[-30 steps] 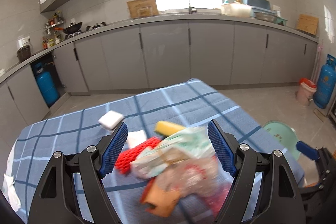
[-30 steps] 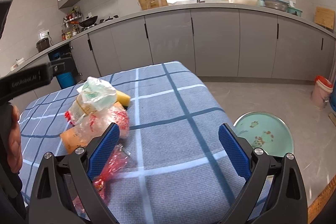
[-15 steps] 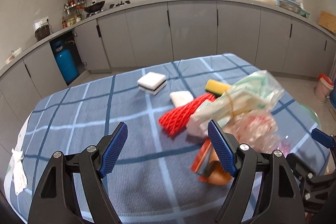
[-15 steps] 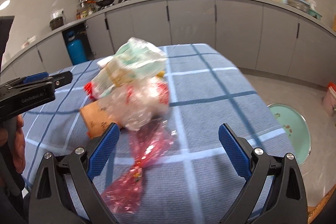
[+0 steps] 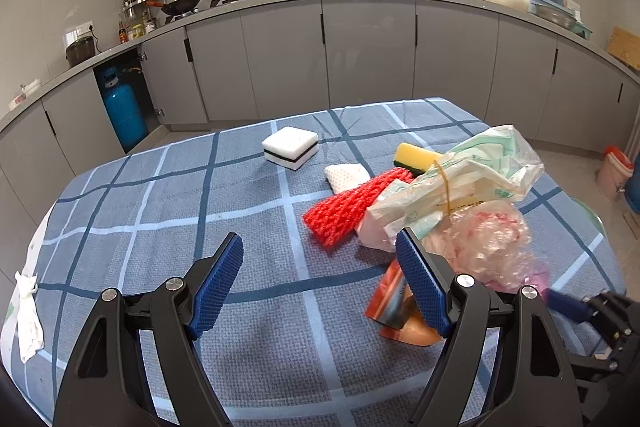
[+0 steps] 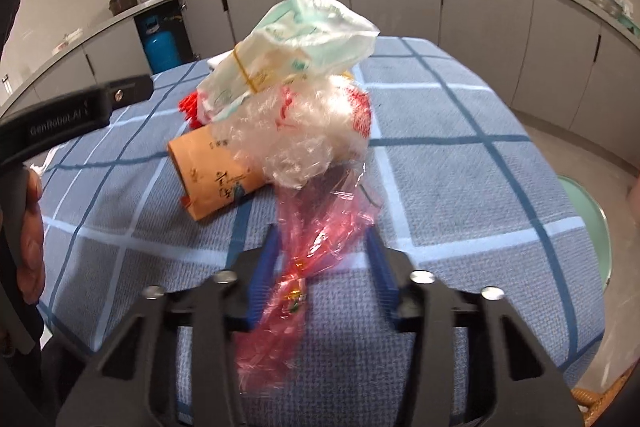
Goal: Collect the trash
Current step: 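Grasp the pink plastic bag with the right gripper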
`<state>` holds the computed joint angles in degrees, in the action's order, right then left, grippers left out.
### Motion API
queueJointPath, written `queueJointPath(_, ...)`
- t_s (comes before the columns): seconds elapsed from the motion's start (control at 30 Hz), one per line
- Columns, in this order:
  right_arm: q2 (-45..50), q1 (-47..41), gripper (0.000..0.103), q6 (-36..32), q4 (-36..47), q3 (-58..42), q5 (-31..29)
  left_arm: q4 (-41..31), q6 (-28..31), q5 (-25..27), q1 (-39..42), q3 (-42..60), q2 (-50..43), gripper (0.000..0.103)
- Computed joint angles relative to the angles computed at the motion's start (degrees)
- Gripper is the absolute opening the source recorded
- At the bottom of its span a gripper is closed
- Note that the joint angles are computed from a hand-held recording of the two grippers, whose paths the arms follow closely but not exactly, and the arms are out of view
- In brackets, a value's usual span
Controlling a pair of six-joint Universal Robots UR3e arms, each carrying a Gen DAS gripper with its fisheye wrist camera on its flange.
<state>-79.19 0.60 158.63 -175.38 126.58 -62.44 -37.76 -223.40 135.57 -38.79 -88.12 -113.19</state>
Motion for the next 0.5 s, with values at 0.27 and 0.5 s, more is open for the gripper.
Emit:
queueJointPath(0.27, -4.18, -4.69, 0.033, -1.78, 1.71, 3.35, 3.8, 1.26, 3.74, -0.33, -0.66, 5.1, -3.3, 0.078)
queueJointPath(0.5, -7.97, -8.54, 0.032, -3.96, 4.44, 5.59, 5.96, 2.79, 10.16, -1.17, -0.21, 13.17, -9.32, 0.078)
